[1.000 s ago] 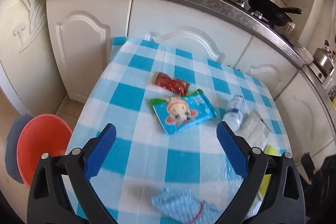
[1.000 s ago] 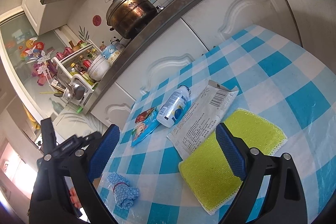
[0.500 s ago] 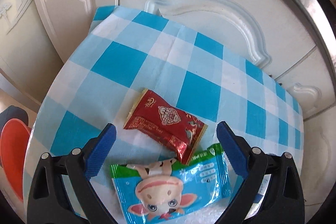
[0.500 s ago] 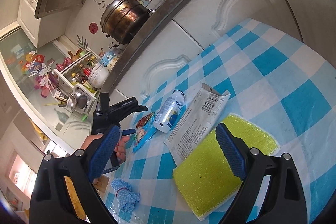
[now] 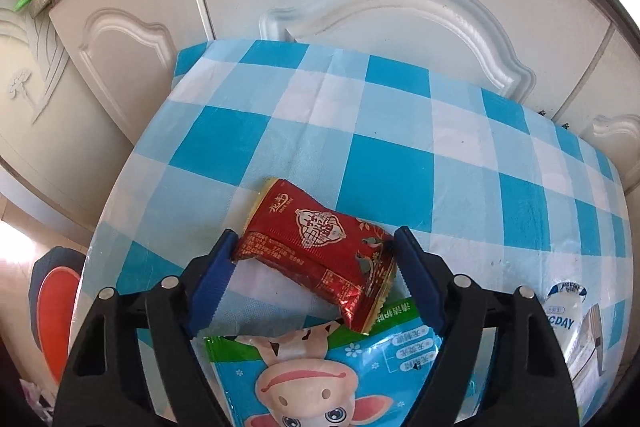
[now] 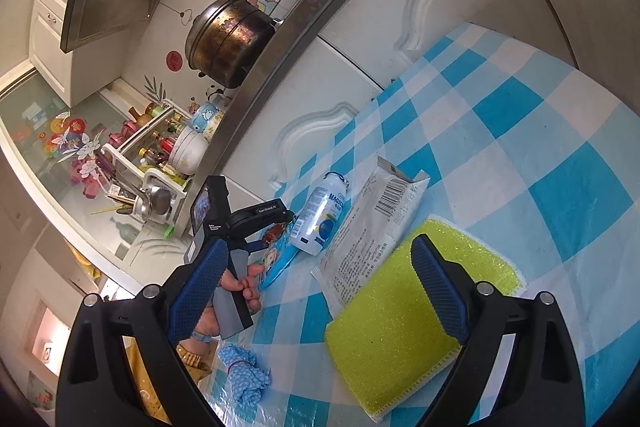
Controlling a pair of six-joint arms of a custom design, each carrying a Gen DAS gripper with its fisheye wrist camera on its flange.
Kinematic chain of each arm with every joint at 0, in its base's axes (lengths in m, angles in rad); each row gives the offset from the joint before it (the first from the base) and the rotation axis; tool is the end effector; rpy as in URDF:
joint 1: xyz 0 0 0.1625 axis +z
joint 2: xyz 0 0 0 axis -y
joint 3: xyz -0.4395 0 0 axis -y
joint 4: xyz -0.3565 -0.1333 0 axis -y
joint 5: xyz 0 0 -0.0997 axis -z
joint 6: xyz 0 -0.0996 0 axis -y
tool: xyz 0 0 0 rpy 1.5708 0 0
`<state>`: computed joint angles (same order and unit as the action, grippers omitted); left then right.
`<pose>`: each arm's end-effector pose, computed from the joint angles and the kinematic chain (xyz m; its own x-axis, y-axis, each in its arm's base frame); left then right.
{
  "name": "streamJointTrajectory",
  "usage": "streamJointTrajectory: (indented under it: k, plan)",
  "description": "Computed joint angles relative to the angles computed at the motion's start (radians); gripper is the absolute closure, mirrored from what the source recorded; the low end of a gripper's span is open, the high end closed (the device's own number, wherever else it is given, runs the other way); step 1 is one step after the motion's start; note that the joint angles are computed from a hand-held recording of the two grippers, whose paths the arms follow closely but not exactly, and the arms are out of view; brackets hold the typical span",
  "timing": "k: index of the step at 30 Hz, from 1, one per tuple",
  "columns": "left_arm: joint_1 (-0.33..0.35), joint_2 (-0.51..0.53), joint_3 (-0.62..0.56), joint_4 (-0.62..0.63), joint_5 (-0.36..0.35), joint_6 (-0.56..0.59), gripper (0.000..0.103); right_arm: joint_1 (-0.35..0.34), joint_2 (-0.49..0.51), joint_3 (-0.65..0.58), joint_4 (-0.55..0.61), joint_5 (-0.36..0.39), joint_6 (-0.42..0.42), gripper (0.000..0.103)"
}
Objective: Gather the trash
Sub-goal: 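Grasp the red snack packet with the left tool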
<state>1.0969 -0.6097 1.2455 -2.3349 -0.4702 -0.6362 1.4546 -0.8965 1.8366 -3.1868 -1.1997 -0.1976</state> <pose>-0.1455 -0.7703 0.1705 -0.6350 -0.4397 -0.6352 0.0936 0.7724 -0.6282 0.0963 -0.6359 0.2079 -0.9512 -0.2671 -0.1546 -0.0982 0.7368 -0.6690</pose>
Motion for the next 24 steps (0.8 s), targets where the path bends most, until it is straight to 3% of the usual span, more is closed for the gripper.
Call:
streamJointTrajectory:
  k: [6,15,24]
  plan:
    - [-0.008,-0.022,0.048,-0.087,-0.041,0.090,0.043,0.003,0.001,-0.002,0.004,-0.020,0.000,0.011]
    - [-0.021,-0.035,0.096,-0.179,-0.097,0.185,0.047,0.022,0.006,-0.005,0.012,-0.091,-0.041,0.011]
    - [-0.055,-0.099,0.230,-0.342,-0.195,0.285,0.047,0.030,0.017,-0.011,0.017,-0.132,-0.069,0.011]
